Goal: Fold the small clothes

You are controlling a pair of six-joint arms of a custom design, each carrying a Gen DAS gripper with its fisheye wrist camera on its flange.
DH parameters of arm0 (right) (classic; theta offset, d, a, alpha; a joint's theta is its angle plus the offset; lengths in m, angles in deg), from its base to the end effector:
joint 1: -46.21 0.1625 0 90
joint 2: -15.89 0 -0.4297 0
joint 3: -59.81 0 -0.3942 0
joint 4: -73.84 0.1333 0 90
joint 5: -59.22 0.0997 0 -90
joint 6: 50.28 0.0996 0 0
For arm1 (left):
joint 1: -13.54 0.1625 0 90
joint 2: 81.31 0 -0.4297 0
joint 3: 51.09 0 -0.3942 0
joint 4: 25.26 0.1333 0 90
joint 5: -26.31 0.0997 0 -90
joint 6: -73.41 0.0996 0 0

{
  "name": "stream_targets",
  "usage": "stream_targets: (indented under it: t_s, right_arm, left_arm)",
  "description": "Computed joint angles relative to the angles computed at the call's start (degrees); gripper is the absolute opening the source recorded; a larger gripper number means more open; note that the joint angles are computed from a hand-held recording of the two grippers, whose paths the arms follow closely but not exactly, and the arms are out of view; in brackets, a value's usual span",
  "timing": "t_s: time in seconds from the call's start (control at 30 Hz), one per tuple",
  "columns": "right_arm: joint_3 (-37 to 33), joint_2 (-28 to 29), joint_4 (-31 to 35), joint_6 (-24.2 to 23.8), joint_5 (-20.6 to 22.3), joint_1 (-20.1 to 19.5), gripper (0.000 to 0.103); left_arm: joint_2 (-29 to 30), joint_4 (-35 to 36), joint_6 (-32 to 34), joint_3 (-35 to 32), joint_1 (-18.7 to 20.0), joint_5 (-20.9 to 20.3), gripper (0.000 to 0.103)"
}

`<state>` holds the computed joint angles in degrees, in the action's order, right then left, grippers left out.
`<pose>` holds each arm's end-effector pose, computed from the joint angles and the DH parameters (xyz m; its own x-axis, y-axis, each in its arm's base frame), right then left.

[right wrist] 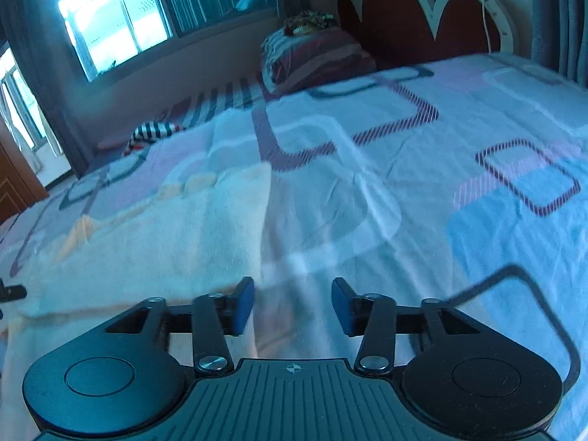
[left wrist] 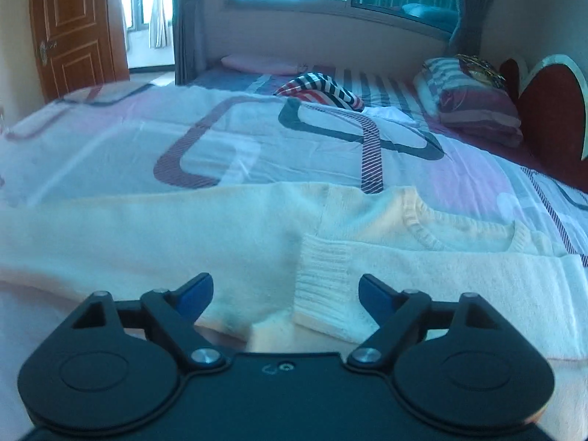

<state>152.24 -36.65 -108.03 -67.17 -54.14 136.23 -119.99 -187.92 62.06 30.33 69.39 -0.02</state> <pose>0.0941 -0.6972 0.2730 -0.8785 0.1196 0.4626 -0.2670 0.6800 -0.6829 -0.2275 -0.7319 0.1750 -0.7017 -0.2598 -0.6634 0.3554 0.6794 -0.6419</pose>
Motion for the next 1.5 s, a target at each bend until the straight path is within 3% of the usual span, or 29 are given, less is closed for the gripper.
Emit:
stream_targets:
  t_s: [0.3, 0.57, 0.87, 0.97, 1.1, 1.23, 1.3, 1.43, 1.5]
  right_arm:
    - [-10.46, 5.77, 4.03, -2.5, 1.07, 0.56, 0.046]
    - [-21.05, 11.49, 11.28, -1.22, 2.04, 0.27, 0.046]
    - [-28.86, 16.17, 16.89, 3.22, 2.0, -0.99, 0.046]
    - [-30.72, 16.88, 19.34, 2.81, 4.2, -1.3, 0.045]
    - [-31.15, 17.24, 19.4, 1.37, 4.53, -1.27, 0.014]
    - [-30.63, 17.15, 16.76, -1.22, 4.35, -0.94, 0.005]
    - [-31.96, 19.07, 13.81, -5.68, -0.52, -0.3, 0.005]
    - [-32.43, 19.68, 12.94, -9.16, -2.22, -0.01, 0.009]
    - [-31.08, 19.52, 7.49, -9.86, -4.07, 0.52, 0.026]
  left_arm:
    - [1.59, -7.89, 9.06, -1.52, -2.11, -1.62, 0.083]
    - [5.08, -5.86, 12.14, -6.04, -1.72, -4.78, 0.083]
    - [5.89, 6.24, 3.98, -7.98, 1.13, -5.27, 0.083]
    - [5.66, 5.28, 3.39, -7.04, 1.56, -4.81, 0.086]
    - [5.69, 4.51, 4.4, -6.79, 1.65, -4.92, 0.088]
    - [5.97, 3.69, 4.77, -6.79, 1.59, -4.7, 0.09]
    - [6.04, 3.21, 5.08, -6.7, 1.65, -4.98, 0.091]
    - [5.7, 6.41, 2.92, -7.4, 1.62, -5.05, 0.091]
    - [5.01, 8.33, 0.91, -7.25, 1.44, -5.27, 0.091]
